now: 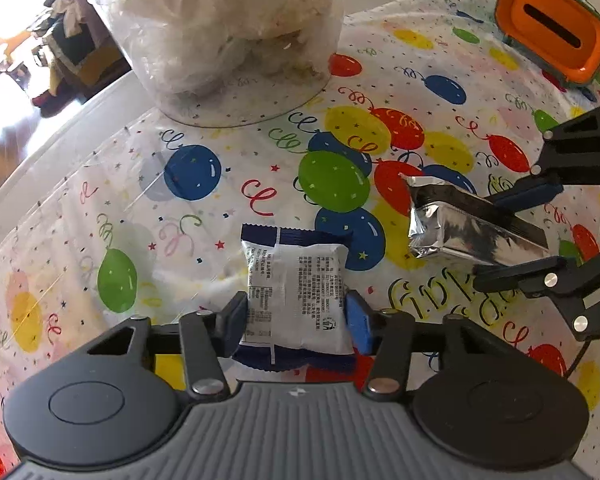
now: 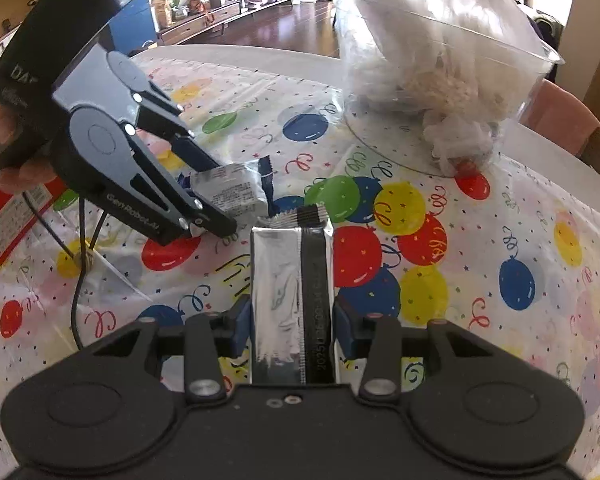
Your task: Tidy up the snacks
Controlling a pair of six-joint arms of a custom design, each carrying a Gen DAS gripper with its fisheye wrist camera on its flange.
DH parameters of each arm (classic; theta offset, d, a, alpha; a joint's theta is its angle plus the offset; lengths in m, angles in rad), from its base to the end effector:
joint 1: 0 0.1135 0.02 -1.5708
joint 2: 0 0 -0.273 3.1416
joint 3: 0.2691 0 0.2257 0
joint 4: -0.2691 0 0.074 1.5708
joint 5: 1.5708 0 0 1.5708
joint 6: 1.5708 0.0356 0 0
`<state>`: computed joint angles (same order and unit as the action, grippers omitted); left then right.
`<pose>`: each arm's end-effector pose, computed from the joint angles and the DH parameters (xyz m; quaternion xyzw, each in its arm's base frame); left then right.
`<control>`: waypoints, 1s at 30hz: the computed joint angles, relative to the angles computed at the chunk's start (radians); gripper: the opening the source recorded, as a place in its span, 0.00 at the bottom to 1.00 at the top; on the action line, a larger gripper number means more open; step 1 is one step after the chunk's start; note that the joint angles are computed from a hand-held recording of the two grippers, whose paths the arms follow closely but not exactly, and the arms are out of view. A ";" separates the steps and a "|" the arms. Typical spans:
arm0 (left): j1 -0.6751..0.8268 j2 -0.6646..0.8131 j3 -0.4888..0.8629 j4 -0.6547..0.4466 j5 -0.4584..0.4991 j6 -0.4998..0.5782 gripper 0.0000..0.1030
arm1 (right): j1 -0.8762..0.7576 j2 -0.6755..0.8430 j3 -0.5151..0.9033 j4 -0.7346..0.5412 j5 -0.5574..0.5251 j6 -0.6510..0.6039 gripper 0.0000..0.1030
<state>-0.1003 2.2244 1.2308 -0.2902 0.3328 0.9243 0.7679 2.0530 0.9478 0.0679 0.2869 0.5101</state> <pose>0.3824 -0.0502 0.0774 0.4991 0.8391 -0.0937 0.1949 0.2609 0.2379 0.0948 -0.0853 0.9516 0.0449 0.2917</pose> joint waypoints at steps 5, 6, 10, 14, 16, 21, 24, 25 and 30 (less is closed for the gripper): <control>-0.003 -0.029 -0.057 0.063 -0.022 -0.112 0.47 | 0.020 -0.012 -0.001 -0.025 0.032 0.086 0.40; -0.002 -0.039 -0.073 0.077 -0.025 -0.138 0.47 | 0.024 -0.016 -0.002 -0.028 0.036 0.109 0.40; 0.017 -0.097 -0.150 0.112 -0.015 -0.192 0.47 | 0.048 -0.033 0.005 -0.060 0.064 0.195 0.40; 0.043 -0.172 -0.222 0.112 -0.006 -0.224 0.47 | 0.085 -0.065 0.024 -0.119 0.098 0.279 0.40; 0.066 -0.216 -0.258 0.102 0.011 -0.230 0.47 | 0.106 -0.078 0.044 -0.161 0.120 0.318 0.40; 0.132 -0.342 -0.337 0.069 0.037 -0.240 0.47 | 0.162 -0.111 0.095 -0.252 0.160 0.403 0.40; 0.182 -0.412 -0.366 0.034 0.055 -0.217 0.47 | 0.200 -0.123 0.141 -0.312 0.180 0.435 0.40; 0.201 -0.437 -0.376 0.019 0.061 -0.208 0.47 | 0.215 -0.124 0.163 -0.339 0.189 0.445 0.40; 0.306 -0.535 -0.379 -0.088 0.092 -0.145 0.47 | 0.280 -0.114 0.281 -0.461 0.228 0.492 0.40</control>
